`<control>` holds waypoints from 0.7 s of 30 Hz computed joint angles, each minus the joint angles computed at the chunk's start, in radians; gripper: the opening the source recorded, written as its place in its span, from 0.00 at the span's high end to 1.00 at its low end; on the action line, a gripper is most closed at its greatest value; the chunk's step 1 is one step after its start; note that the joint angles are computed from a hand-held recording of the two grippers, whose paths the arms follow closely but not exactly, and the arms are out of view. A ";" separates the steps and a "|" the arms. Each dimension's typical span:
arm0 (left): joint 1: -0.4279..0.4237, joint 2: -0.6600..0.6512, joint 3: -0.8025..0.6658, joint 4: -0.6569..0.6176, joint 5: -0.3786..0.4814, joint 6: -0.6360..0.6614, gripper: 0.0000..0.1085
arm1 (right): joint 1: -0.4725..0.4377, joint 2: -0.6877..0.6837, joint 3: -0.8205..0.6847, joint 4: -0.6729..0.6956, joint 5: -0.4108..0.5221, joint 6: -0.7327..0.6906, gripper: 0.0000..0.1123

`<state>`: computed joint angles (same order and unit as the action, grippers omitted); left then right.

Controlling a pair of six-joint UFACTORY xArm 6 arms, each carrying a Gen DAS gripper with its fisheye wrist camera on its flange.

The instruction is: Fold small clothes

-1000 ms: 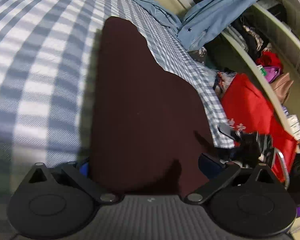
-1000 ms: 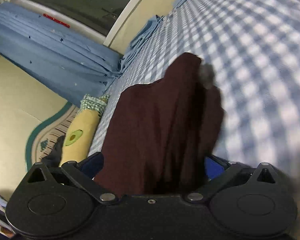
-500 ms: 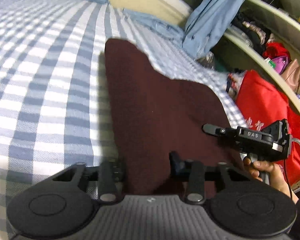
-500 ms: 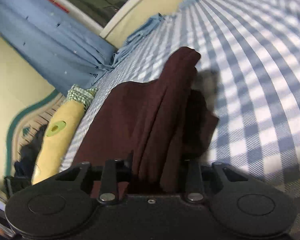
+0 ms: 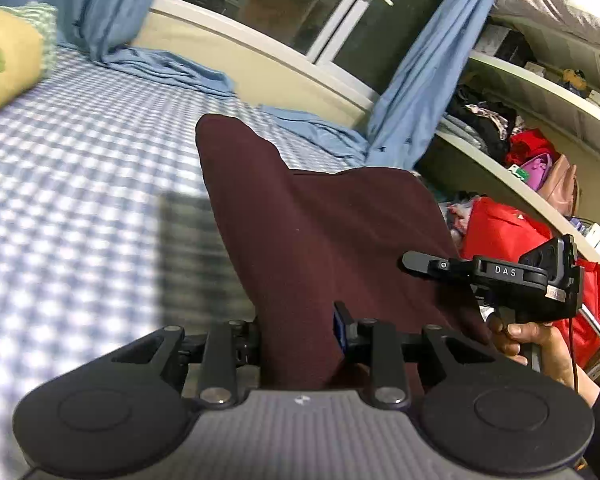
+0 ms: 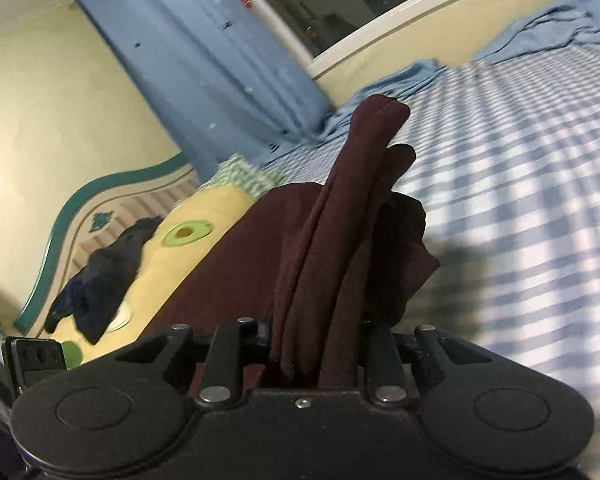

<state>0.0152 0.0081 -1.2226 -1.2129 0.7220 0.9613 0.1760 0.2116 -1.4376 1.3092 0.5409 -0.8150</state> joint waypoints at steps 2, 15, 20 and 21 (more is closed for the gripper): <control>0.059 -0.047 0.049 0.019 0.037 0.011 0.71 | 0.057 0.002 0.007 0.012 -0.028 0.015 0.78; 0.271 -0.115 0.173 0.039 0.190 0.091 0.71 | 0.283 -0.001 0.074 0.048 -0.208 0.115 0.78; 0.247 -0.104 0.208 0.061 0.150 0.104 0.70 | 0.299 0.011 0.097 0.005 -0.229 0.169 0.78; 0.240 -0.106 0.220 0.062 0.130 0.121 0.70 | 0.302 0.014 0.104 -0.013 -0.234 0.184 0.78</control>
<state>0.2554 -0.0977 -1.0026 -1.1507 0.8518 1.0821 0.4781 0.2258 -1.3332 1.2967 0.3068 -0.6306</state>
